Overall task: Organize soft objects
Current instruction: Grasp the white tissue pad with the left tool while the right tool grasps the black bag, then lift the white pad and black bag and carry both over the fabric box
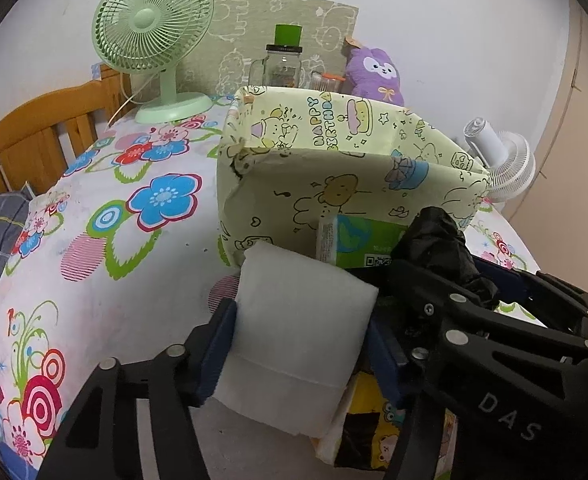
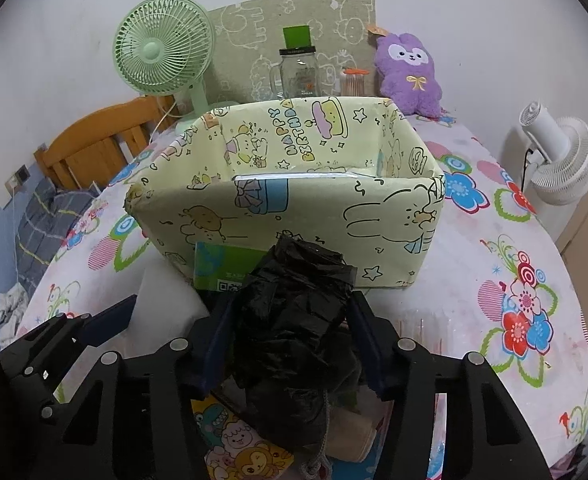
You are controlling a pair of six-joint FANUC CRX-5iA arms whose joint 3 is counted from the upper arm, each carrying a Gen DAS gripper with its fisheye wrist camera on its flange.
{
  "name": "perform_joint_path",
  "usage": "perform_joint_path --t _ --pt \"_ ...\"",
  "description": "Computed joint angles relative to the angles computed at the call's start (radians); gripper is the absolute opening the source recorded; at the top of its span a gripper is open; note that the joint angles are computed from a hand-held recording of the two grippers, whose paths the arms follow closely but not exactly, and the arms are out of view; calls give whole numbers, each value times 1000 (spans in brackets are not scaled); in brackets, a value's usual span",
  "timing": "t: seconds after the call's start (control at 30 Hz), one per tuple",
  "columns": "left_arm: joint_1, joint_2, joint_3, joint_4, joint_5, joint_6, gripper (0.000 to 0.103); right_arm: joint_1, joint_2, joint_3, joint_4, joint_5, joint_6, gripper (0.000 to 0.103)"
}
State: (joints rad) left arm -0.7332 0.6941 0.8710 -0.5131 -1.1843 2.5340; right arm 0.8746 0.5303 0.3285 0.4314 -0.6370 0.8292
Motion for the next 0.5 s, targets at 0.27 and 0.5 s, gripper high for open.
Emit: perform_joint_path --t 0.27,0.5 --pt "-16 0 15 -21 -10 1 56 2 -24 -33 22 18 -23 51" --pt "-38 10 64 -62 -50 -6 55 2 -58 -80 63 56 -65 50"
